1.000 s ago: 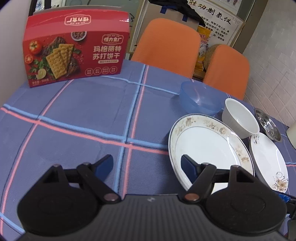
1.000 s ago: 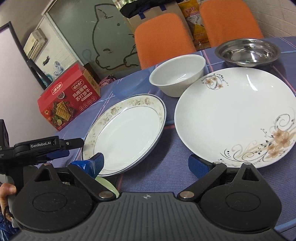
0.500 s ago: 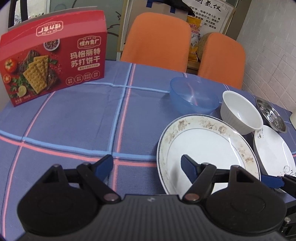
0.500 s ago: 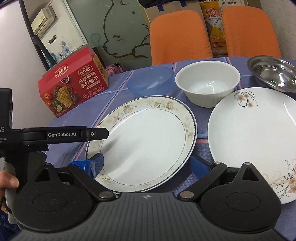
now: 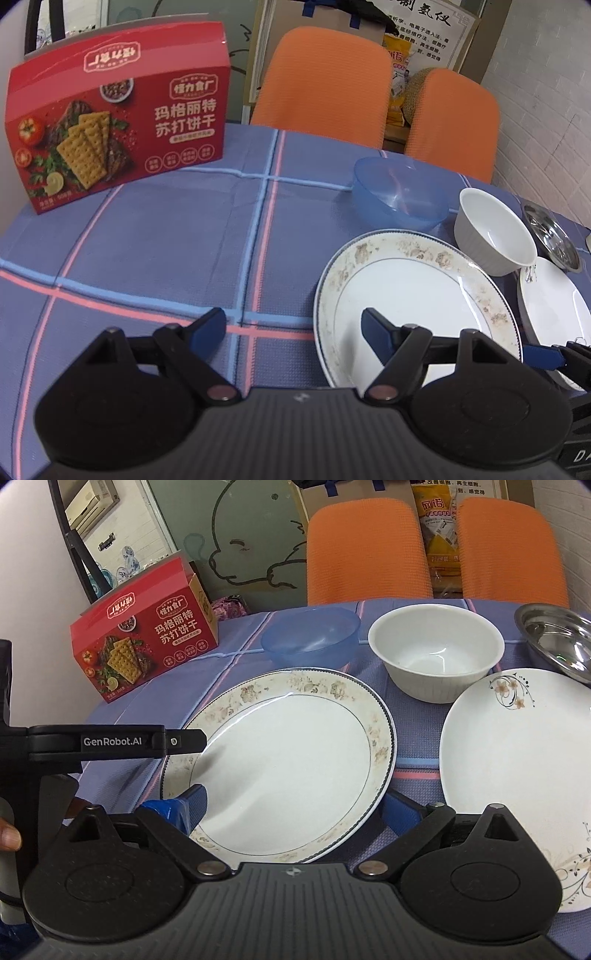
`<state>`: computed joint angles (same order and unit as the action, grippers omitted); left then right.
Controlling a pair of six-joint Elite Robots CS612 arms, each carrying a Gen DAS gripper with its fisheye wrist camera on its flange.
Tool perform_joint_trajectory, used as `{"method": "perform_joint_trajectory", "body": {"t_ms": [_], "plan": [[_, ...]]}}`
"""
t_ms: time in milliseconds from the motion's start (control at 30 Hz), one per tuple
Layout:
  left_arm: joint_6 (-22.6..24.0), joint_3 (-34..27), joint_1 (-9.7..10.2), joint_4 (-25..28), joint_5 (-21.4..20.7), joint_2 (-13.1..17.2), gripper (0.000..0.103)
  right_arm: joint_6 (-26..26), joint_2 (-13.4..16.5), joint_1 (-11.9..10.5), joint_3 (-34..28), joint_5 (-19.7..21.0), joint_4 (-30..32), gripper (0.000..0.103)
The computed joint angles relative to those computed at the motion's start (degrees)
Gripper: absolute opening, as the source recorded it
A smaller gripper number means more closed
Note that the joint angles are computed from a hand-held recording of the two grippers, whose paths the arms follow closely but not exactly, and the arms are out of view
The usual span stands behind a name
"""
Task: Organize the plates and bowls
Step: 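Move the left tool onto the floral-rim white plate and grip its rim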
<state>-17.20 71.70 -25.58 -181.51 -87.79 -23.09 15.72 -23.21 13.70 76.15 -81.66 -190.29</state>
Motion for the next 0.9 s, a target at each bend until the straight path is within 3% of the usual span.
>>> {"method": "perform_joint_trajectory", "body": {"t_ms": [133, 233, 433, 533, 900], "plan": [[1.1, -2.1, -0.29, 2.3, 0.0, 0.9, 0.074, 0.4, 0.6, -0.1, -1.5, -2.2, 0.8, 0.086], [1.4, -3.6, -0.33, 4.2, -0.3, 1.6, 0.074, -0.9, 1.4, -0.2, -3.5, -1.4, 3.6, 0.086], [3.1, -4.5, -0.71, 4.0, 1.7, 2.3, 0.074, -6.2, 2.0, 0.5, -5.0, -4.1, 5.2, 0.086], [3.7, -4.6, -0.8, 3.7, 2.2, 2.5, 0.074, -12.3, 2.3, 1.0, -5.3, -6.0, 6.0, 0.088], [3.6, -4.3, -0.91, 3.4, 2.4, 2.4, 0.074, -10.1, 2.1, 1.2, -5.1, -7.1, 5.9, 0.089]]}}
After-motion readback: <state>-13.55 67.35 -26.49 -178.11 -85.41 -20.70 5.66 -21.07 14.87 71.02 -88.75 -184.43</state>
